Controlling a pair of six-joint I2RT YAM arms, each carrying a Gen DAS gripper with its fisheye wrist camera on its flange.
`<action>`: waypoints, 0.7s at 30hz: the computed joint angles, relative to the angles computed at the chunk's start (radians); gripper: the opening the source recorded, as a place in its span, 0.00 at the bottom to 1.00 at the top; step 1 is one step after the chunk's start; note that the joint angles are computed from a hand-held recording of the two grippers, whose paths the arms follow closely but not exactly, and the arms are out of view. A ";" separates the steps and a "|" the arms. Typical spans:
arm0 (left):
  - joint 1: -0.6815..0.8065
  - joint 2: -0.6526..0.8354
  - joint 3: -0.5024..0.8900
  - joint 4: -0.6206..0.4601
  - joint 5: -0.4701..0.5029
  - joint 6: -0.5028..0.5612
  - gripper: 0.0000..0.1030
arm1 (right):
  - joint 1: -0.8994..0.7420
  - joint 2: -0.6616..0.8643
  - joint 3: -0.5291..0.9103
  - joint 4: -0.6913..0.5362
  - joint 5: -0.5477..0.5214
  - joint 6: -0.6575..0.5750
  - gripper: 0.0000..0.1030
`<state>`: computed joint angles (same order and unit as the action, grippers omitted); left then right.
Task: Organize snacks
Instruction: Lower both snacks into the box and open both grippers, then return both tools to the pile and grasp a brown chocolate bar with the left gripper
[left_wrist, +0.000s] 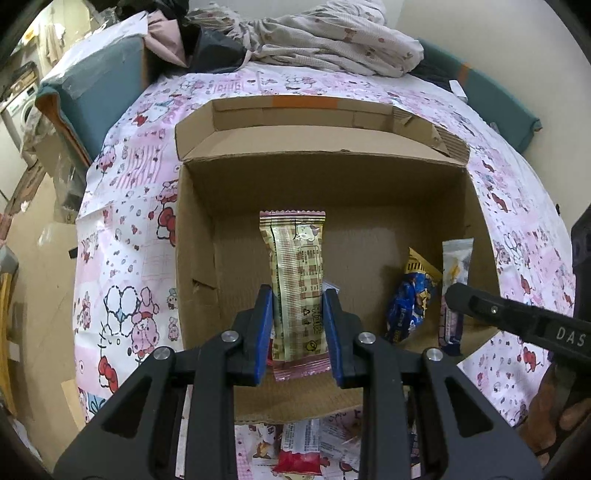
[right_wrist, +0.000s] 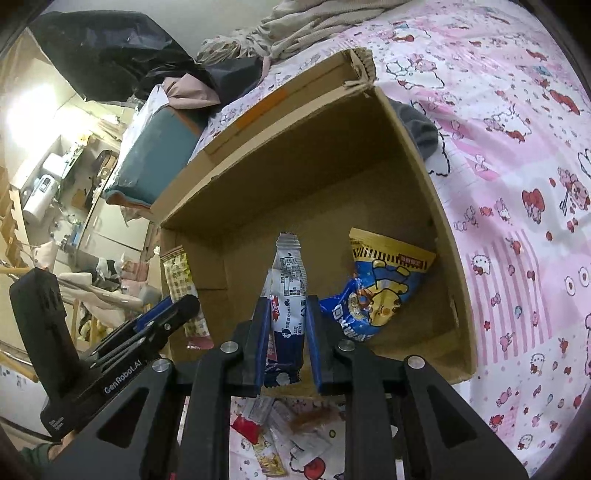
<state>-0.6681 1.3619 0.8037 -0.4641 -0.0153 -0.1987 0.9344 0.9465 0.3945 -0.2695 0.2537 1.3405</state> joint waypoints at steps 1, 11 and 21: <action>-0.005 -0.006 -0.005 0.004 -0.005 0.000 0.23 | 0.004 -0.004 0.000 0.000 0.003 0.003 0.22; 0.000 -0.045 -0.020 0.006 -0.014 -0.015 0.81 | 0.034 -0.042 -0.002 -0.040 0.073 0.045 0.72; 0.051 -0.135 -0.053 0.001 0.024 -0.029 0.87 | 0.072 -0.007 0.059 -0.097 0.109 0.015 0.72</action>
<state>-0.6167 1.2268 0.7504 -0.4626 0.0090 -0.2282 1.0065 0.9400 0.4540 -0.3668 0.3624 1.3558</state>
